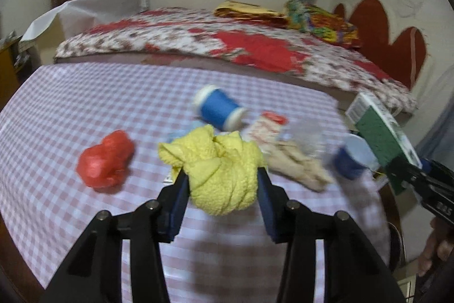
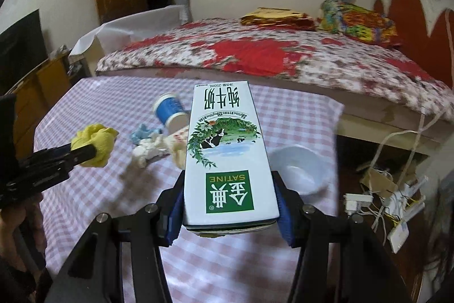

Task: Collect trash
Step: 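Carry cloth and carton over the black bin and open both tools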

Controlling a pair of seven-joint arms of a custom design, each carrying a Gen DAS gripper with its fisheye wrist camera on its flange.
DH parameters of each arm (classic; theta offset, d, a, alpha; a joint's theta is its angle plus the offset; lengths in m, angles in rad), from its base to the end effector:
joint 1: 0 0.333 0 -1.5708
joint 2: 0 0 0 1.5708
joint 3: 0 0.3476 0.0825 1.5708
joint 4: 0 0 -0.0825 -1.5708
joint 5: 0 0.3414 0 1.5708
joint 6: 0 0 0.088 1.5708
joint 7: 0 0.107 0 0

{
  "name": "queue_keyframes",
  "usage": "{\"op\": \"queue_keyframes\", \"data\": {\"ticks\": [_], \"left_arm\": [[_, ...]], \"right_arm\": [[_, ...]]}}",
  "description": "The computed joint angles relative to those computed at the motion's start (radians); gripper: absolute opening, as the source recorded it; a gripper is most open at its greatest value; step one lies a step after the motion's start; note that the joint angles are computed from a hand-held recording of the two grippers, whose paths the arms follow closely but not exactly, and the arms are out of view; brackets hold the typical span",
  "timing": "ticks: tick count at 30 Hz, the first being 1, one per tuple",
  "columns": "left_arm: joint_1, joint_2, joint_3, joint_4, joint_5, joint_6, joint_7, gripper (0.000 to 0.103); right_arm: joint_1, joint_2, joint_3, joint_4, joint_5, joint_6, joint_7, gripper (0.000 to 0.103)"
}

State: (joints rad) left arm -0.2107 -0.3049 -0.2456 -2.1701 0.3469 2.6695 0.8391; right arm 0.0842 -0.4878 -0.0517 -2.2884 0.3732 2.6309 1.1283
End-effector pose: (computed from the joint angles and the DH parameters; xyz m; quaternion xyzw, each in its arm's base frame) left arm 0.4056 -0.2306 0.6511 -0.6478 0.6409 -0.3377 0.2356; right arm 0.3997 -0.0017 0.6719 -0.7071 0.5647 -0.2418 0.3502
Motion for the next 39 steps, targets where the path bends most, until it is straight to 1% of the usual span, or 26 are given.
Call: {"op": "queue_keyframes", "data": {"ticks": [5, 11, 15, 19, 23, 27, 30, 31, 33, 36, 39], "left_arm": [[-0.067, 0.063, -0.039, 0.077, -0.021, 0.006, 0.039, 0.047], [-0.162, 0.210, -0.093, 0.215, -0.035, 0.001, 0.089, 0.047], [-0.228, 0.310, -0.121, 0.320, -0.026, -0.020, 0.104, 0.047], [-0.308, 0.418, -0.148, 0.432, -0.047, -0.054, 0.144, 0.047], [-0.385, 0.518, -0.164, 0.538, -0.066, -0.095, 0.182, 0.047], [-0.469, 0.616, -0.168, 0.633, -0.071, -0.142, 0.191, 0.047], [-0.517, 0.669, -0.168, 0.671, -0.079, -0.167, 0.201, 0.047], [-0.529, 0.679, -0.164, 0.673, -0.077, -0.167, 0.200, 0.047], [-0.553, 0.707, -0.157, 0.695, -0.072, -0.188, 0.202, 0.047], [-0.588, 0.747, -0.132, 0.728, -0.053, -0.208, 0.164, 0.047], [-0.621, 0.804, -0.114, 0.785, -0.023, -0.258, 0.157, 0.047]], "right_arm": [[-0.076, -0.057, -0.049, -0.041, -0.034, -0.010, -0.008, 0.056], [-0.204, -0.085, -0.129, -0.073, -0.072, -0.027, -0.037, 0.056], [-0.299, -0.087, -0.187, -0.093, -0.093, -0.039, -0.062, 0.057], [-0.396, -0.077, -0.243, -0.112, -0.116, -0.058, -0.097, 0.057], [-0.467, -0.064, -0.288, -0.137, -0.122, -0.073, -0.149, 0.057], [-0.523, -0.047, -0.322, -0.174, -0.118, -0.079, -0.208, 0.057], [-0.561, -0.031, -0.336, -0.203, -0.111, -0.075, -0.245, 0.057], [-0.567, -0.024, -0.346, -0.210, -0.103, -0.074, -0.262, 0.057], [-0.587, -0.004, -0.344, -0.219, -0.099, -0.066, -0.276, 0.057], [-0.610, 0.020, -0.351, -0.233, -0.091, -0.055, -0.310, 0.057], [-0.630, 0.043, -0.356, -0.241, -0.086, -0.048, -0.340, 0.057]]}}
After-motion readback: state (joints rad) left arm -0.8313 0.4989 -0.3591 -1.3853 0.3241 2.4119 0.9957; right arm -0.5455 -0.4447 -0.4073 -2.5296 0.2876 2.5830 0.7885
